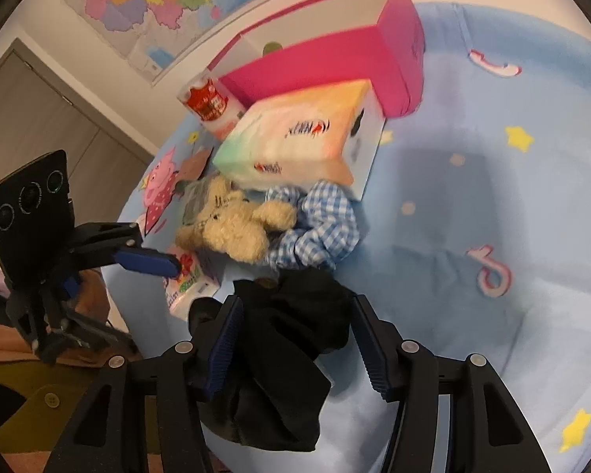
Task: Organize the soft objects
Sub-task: 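Reach the right tool to the black fabric item and grasp it, then lift the black fabric with the right tool toward the pink box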
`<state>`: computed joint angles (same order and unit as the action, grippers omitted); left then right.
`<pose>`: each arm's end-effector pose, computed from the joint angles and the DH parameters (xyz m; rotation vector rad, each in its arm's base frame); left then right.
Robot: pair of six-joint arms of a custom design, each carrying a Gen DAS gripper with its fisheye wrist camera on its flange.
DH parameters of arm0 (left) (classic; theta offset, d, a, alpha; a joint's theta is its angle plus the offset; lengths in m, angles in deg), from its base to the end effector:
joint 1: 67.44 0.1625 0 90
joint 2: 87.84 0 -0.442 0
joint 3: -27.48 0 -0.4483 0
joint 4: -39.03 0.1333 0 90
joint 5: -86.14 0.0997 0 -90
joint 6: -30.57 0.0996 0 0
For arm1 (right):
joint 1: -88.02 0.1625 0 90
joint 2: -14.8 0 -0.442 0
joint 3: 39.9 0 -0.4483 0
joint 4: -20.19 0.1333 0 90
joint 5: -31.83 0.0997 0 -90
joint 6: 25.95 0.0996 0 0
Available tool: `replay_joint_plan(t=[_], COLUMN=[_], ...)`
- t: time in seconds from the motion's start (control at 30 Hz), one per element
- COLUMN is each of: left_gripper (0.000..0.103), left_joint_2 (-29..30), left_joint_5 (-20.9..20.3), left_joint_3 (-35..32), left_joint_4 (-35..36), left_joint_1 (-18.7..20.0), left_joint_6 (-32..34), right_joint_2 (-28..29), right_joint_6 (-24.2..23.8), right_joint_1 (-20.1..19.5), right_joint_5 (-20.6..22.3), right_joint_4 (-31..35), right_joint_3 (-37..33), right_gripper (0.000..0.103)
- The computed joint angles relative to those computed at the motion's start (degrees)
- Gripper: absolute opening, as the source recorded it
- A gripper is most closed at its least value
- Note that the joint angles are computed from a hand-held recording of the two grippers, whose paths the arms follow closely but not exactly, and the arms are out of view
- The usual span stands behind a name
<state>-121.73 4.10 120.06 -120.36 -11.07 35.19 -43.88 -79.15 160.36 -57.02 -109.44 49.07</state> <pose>-0.2742 -0.6778 -0.0525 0.9762 2.8755 -0.3282 -0.0930 -0.7380 0.2319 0.9349 -2.9089 0.2212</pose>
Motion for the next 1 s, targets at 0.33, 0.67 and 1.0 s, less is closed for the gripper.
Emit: replay_joint_plan(t=[0.33,0.67,1.0], left_gripper=[0.059,0.059,0.048], left_joint_2=[2.97,4.93,1.31], left_joint_5=[-3.82,-7.71,-3.96], left_joint_3=[-4.41,-6.83,-3.6], left_joint_4=[6.27,6.96,-2.16], left_joint_1=[1.31,1.51,-0.38], left_joint_6=[-3.74,-5.37,-2.94], right_joint_2=[-2.07,-7.71,-8.74], right_joint_6=[-1.92,-5.49,-9.03], right_joint_1=[-1.16,-0.7,2.01], right_joint_5=[3.47,10.64,15.03], right_joint_4=[-3.09,-6.57,-7.47], right_joint_3=[3.01,8.09,7.2], right_gripper=[0.018,0.015,0.015])
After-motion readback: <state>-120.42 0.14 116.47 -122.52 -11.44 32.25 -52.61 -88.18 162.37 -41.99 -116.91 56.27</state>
